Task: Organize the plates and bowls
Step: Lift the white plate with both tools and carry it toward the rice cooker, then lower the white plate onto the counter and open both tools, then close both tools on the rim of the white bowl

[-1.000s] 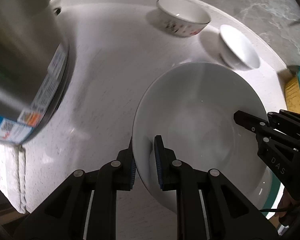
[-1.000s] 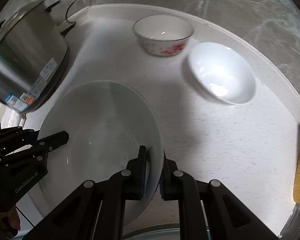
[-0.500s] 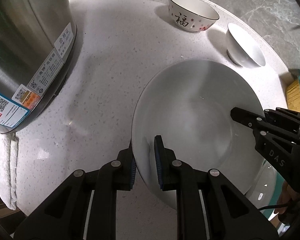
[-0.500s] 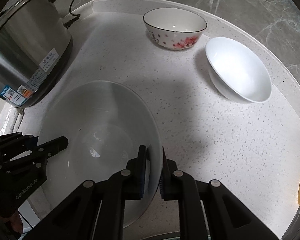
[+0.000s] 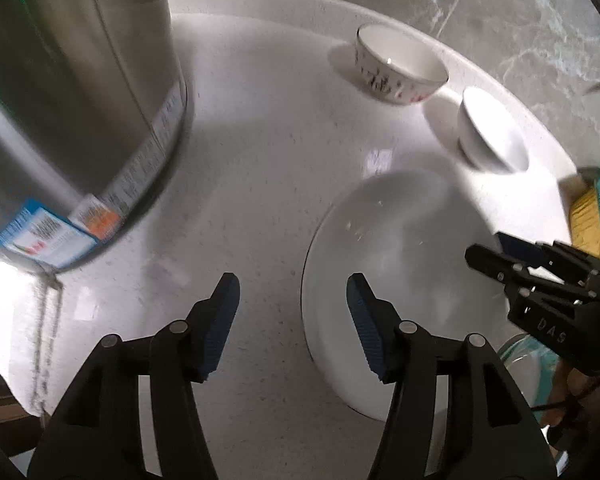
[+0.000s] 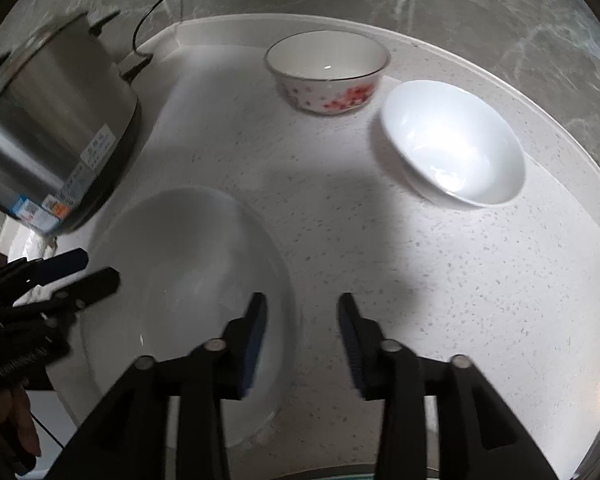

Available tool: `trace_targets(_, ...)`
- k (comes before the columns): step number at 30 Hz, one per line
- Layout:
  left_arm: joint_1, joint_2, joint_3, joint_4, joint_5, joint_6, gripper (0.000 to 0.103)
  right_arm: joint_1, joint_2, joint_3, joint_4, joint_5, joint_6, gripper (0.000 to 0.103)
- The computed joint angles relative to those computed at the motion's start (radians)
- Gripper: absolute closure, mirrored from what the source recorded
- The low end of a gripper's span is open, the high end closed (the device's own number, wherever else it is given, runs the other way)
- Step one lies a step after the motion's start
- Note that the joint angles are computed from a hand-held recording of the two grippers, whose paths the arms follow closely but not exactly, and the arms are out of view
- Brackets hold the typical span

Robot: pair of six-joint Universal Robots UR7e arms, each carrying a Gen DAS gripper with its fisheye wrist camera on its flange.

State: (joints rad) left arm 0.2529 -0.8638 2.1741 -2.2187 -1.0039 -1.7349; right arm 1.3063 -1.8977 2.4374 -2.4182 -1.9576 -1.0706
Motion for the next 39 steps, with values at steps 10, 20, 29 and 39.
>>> trace_targets(10,0.162,0.075,-0.286,-0.029,0.053,0.450,0.028,0.044,0.162,-0.327,0.054,0.048,0.159,0.038)
trace_targets(20,0.308,0.324,-0.671,0.182,0.013,0.642,0.029,0.090,0.453,-0.554,0.086,-0.164,0.263,0.036)
trace_targets(29,0.353,0.304,-0.595,0.052,-0.019,0.653,0.030,0.069,0.518,-0.573,0.140,-0.130,0.247,0.045)
trace_targets(39,0.396,0.293,-0.545,-0.088,-0.067,0.692,0.074,0.065,0.565,-0.587,0.192,-0.140,0.263,0.071)
